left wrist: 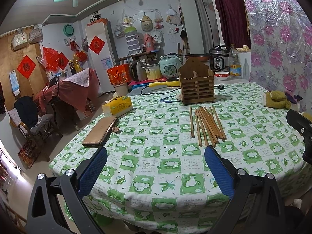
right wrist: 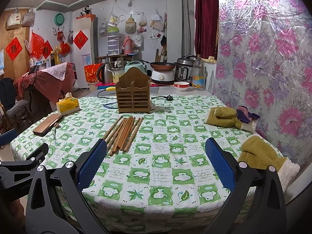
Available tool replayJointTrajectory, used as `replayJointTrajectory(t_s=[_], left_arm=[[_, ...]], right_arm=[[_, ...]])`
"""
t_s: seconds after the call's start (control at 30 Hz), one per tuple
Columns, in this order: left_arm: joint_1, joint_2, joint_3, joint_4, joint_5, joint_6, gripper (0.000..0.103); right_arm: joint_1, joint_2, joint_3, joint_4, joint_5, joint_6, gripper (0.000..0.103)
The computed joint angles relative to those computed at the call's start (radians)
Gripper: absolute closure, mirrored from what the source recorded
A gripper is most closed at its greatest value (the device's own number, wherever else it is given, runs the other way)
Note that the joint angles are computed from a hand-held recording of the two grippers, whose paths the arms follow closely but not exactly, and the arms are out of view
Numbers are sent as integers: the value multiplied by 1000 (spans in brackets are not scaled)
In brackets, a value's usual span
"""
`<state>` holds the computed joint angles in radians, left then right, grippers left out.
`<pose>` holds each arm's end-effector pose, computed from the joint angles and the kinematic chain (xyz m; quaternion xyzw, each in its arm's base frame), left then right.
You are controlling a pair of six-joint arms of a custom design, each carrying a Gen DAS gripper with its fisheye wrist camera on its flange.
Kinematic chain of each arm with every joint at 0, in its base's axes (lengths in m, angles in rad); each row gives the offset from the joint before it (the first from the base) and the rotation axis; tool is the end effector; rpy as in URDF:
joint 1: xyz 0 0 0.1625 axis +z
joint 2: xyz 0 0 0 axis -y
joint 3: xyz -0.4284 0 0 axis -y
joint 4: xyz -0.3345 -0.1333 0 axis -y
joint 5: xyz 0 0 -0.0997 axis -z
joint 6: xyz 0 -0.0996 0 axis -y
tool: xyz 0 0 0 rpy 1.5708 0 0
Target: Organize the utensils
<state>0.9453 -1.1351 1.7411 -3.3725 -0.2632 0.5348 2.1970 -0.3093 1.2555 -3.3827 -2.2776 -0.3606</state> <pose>-0.1163 -0.5530 0.4436 0.0733 0.7364 -0.4691 0.4819 0.4811 -0.5480 0.0484 0.2755 -0.8188 0.4317 0.2593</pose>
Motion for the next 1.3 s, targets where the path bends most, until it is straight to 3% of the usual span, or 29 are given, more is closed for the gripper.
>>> replayJointTrajectory(t_s=[0.4, 1.3], left_arm=[[25, 1, -18, -13, -24, 34, 5], [11, 10, -7, -39, -10, 42, 5]], right_arm=[[0, 0, 3, -3, 1, 1, 6], [0, -4, 10, 0, 3, 8, 6]])
